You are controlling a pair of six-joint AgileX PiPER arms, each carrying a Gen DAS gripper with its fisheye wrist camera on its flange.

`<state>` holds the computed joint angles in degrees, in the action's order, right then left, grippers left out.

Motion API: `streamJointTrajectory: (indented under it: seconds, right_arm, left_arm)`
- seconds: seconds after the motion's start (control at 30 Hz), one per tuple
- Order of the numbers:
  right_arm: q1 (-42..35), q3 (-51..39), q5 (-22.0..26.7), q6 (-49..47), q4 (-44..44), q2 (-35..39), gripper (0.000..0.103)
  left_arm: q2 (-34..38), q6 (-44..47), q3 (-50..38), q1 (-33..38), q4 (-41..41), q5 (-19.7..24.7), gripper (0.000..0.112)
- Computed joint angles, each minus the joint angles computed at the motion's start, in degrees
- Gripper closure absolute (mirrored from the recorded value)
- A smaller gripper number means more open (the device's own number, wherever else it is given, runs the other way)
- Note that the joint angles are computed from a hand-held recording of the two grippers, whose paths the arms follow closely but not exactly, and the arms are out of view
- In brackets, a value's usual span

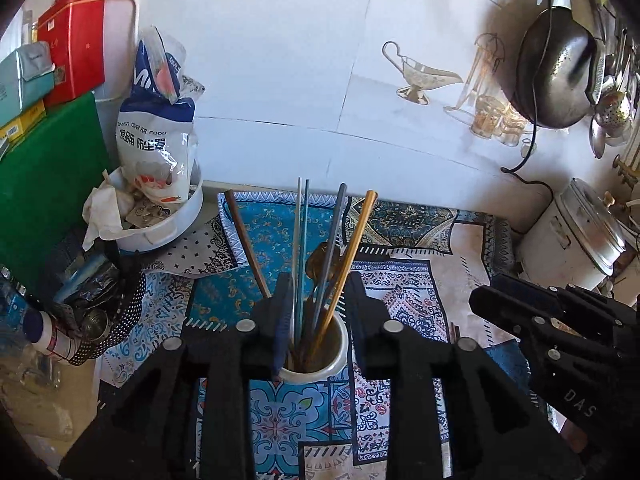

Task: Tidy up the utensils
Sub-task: 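Open both tools releasing the brown and yellow chopsticks into the cup, then move both tools back down to the last two chopsticks on the cloth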

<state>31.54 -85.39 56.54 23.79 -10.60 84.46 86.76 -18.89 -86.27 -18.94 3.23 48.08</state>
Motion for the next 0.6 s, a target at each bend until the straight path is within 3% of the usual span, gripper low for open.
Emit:
streamJointTrajectory:
  seconds: [0.23,0.6]
  right_arm:
    - [-0.91,6.45,1.39,4.88,-4.48,-6.70,0.067]
    - [-8.21,19.60,4.92,7.67,-5.34,-17.16,0.067]
  left_arm:
    - [-1.42,-1.73,-0.59,-5.01,2.31,1.92,0.064]
    - [4.71,-2.68,-3.87,-14.12,3.51,4.75,0.061]
